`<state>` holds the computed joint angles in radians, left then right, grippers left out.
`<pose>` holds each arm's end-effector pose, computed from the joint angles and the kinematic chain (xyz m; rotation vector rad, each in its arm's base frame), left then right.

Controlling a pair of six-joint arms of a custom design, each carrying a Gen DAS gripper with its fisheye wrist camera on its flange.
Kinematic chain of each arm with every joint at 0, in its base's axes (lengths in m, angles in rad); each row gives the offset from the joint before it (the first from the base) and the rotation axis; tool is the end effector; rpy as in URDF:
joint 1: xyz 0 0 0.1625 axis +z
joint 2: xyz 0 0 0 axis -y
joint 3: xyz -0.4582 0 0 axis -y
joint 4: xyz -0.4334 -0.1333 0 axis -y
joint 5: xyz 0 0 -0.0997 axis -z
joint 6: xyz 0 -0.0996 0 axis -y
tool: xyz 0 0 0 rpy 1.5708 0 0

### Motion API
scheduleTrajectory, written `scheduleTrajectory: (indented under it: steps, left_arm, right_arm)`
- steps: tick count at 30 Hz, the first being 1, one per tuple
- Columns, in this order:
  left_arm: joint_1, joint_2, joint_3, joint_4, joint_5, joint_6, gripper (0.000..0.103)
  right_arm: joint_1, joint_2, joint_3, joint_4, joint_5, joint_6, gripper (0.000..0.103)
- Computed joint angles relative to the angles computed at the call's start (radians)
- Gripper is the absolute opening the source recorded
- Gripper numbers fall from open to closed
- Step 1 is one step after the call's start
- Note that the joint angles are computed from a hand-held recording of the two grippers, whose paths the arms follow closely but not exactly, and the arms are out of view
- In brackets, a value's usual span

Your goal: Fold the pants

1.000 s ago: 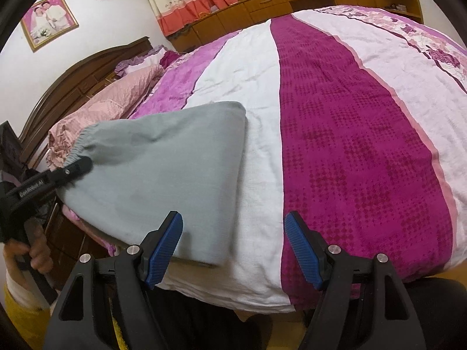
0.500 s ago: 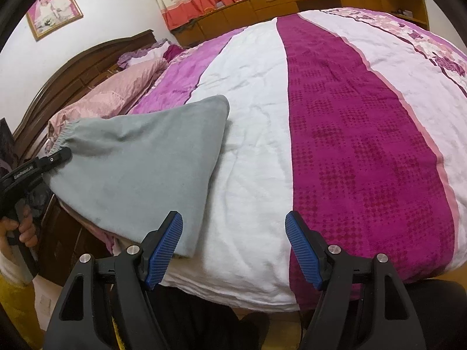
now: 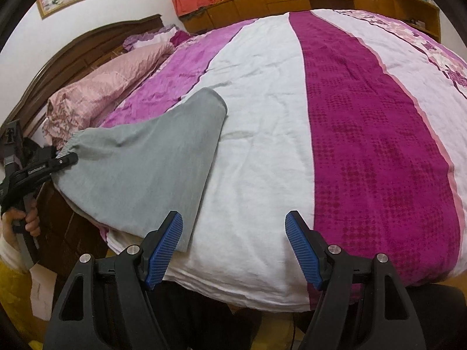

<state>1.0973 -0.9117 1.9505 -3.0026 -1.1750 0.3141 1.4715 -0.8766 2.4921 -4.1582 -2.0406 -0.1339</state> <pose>-0.1334 -0.6370 0.1045 0.9440 2.5552 -0.5836 0.0478 -0.4101 0.1140 -0.2545 -2.3374 1.1588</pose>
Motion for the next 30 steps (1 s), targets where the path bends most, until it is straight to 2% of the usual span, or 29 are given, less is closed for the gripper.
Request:
scheduleTrajectory:
  steps: [5, 8, 10, 14, 15, 18, 21, 26, 28, 29, 30]
  left_arm:
    - [0.037, 0.022, -0.034, 0.028, -0.024, 0.04, 0.017]
    - [0.054, 0.046, -0.049, 0.036, -0.004, 0.072, 0.019]
    - [0.066, 0.062, -0.057, 0.032, 0.01, 0.084, 0.024]
    - [0.088, 0.071, -0.05, -0.023, 0.005, 0.116, 0.044]
    - [0.088, 0.064, -0.048, -0.017, 0.0, 0.107, 0.044]
    - [0.084, 0.038, -0.044, 0.021, -0.001, 0.064, 0.044]
    - [0.053, 0.004, -0.01, -0.013, 0.038, 0.074, 0.043]
    - [0.015, -0.032, 0.014, -0.048, -0.007, 0.081, 0.042]
    - [0.002, -0.018, -0.003, -0.027, -0.014, 0.063, 0.036]
    - [-0.003, -0.003, -0.014, -0.025, -0.021, 0.056, 0.029]
    - [-0.008, 0.018, -0.03, -0.019, -0.023, 0.044, 0.024]
  right_arm:
    - [0.012, 0.002, -0.025, 0.048, -0.019, -0.003, 0.068]
    - [0.022, 0.005, -0.042, 0.074, -0.026, -0.012, 0.068]
    - [0.027, 0.011, -0.053, 0.093, -0.031, -0.015, 0.068]
    - [0.029, 0.022, -0.062, 0.12, -0.036, -0.017, 0.068]
    - [0.029, 0.023, -0.063, 0.128, -0.037, -0.017, 0.068]
    - [0.03, 0.021, -0.066, 0.138, -0.041, -0.018, 0.068]
    - [0.032, 0.003, -0.071, 0.154, -0.035, -0.023, 0.068]
    - [0.051, -0.038, -0.119, 0.21, -0.04, -0.035, 0.068]
    - [0.053, -0.056, -0.148, 0.257, -0.028, -0.008, 0.064]
    - [0.051, -0.061, -0.162, 0.278, -0.018, 0.003, 0.061]
    - [0.05, -0.064, -0.175, 0.294, -0.009, 0.013, 0.053]
